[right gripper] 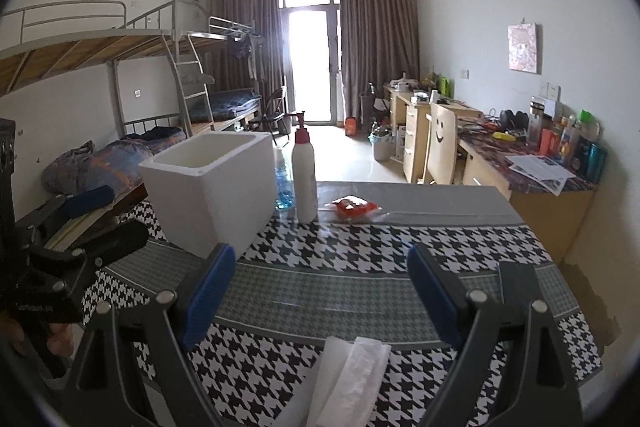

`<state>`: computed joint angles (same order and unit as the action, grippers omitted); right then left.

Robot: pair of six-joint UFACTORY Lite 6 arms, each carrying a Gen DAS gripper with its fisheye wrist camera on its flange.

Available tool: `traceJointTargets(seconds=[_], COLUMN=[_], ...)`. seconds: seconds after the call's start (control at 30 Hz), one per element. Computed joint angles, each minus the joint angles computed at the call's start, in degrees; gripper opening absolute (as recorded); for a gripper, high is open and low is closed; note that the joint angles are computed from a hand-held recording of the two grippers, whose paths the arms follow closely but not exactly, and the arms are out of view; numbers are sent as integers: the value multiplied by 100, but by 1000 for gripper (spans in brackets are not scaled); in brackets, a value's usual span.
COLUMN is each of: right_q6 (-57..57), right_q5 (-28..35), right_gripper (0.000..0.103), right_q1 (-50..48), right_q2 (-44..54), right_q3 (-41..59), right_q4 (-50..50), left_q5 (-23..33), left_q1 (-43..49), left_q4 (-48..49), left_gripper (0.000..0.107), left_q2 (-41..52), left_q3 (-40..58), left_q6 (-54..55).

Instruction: Organize soft objects

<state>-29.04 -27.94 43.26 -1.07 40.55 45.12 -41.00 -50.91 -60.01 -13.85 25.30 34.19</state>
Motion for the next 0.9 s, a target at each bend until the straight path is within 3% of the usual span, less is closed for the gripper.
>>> traceJointTargets(seconds=[0.9], right_q6=[1048], right_q5=[-261], right_gripper=[90], right_q1=[-475], right_q2=[54], right_q3=[-1005], right_q4=[-631], left_q5=[45], left_q1=[-90], left_q4=[1211], left_gripper=[102], left_q2=[1470], left_q3=[342], left_q6=[-1453])
